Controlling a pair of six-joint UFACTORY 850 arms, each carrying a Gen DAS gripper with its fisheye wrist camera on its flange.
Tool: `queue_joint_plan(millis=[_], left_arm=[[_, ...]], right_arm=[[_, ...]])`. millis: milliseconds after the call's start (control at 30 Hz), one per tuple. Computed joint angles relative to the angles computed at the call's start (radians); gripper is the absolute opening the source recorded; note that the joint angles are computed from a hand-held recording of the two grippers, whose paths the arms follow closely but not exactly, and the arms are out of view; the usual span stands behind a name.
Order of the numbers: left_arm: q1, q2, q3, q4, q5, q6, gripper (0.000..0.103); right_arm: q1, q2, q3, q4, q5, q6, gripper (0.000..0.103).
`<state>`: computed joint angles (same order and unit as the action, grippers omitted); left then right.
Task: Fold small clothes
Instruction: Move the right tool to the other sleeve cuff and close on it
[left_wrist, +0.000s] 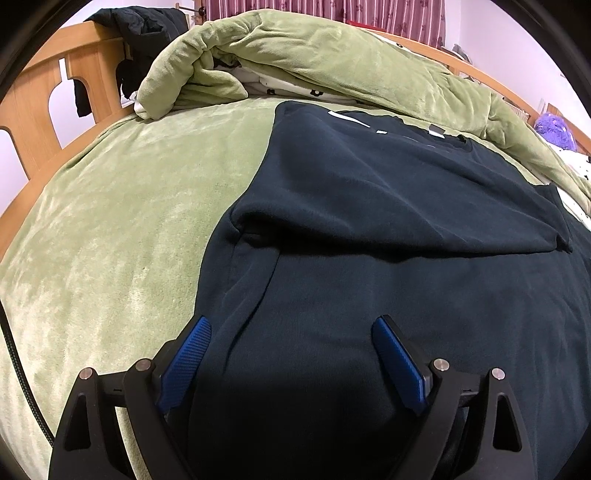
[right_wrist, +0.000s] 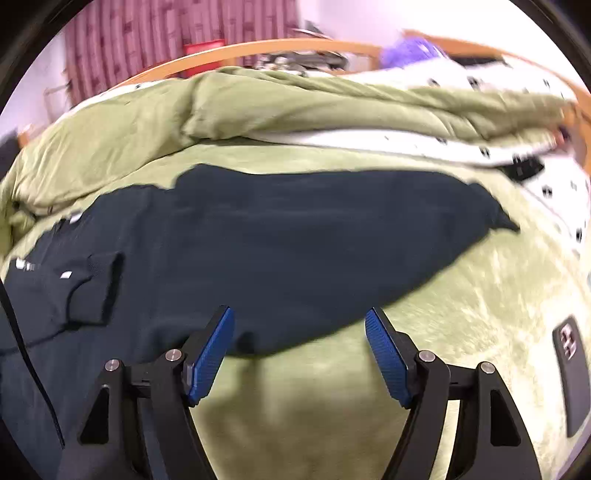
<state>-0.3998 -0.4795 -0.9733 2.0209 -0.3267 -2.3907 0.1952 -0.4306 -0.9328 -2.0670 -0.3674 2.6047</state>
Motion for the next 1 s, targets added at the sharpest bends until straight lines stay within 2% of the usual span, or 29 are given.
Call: queue_joint_plan(millis=[167,300,400,467,533,600,733,833,933,1000], left_arm=[[0.001,-0.004,-0.004,0.0,0.003,0.0,0.092],[0.0,-0.006,-0.006,-0.018,0.0,0.02,0.093],[-0.005,-0.01,-0.011,-0.051,-0.009,0.054,0.093],[-0.006,-0.011,-0.012,-0.056,-0.011,0.059,0.093],[-0.006,-0.011,-0.013,-0.054,-0.01,0.055,0.093],[-0.006,-0.011,-0.013,-0.054,-0.01,0.056,0.093],[-0.006,-0.012,-0.015,-0.069,-0.009,0.071,0.093],[-0.008,-0.016,-0.024,-0.127,-0.006,0.128,0.093],[-0.007,-0.014,-0.023,-0.127,-0.003,0.116,0.093],[-0.002,-0.012,-0.021,-0.108,0.011,0.094,0.093]], right_arm=[[-0.067,-0.04,-0.011,-0.182,0.051,0.224,0.072],[-0.106,-0.091,-0.058,-0.242,0.08,0.323,0.07],[-0.12,-0.108,-0.078,-0.209,0.06,0.326,0.049],[-0.131,-0.115,-0.083,-0.266,0.051,0.39,0.018],[-0.144,-0.115,-0.084,-0.359,0.057,0.484,0.013],[-0.135,-0.103,-0.085,-0.303,0.045,0.425,0.011],[-0.065,-0.043,-0.09,-0.072,-0.049,0.135,0.01],[-0.023,-0.01,-0.118,-0.007,-0.072,0.031,0.009],[0.05,0.007,-0.181,0.096,-0.104,-0.123,0.008],[0.097,0.01,-0.219,0.094,-0.11,-0.15,0.007]])
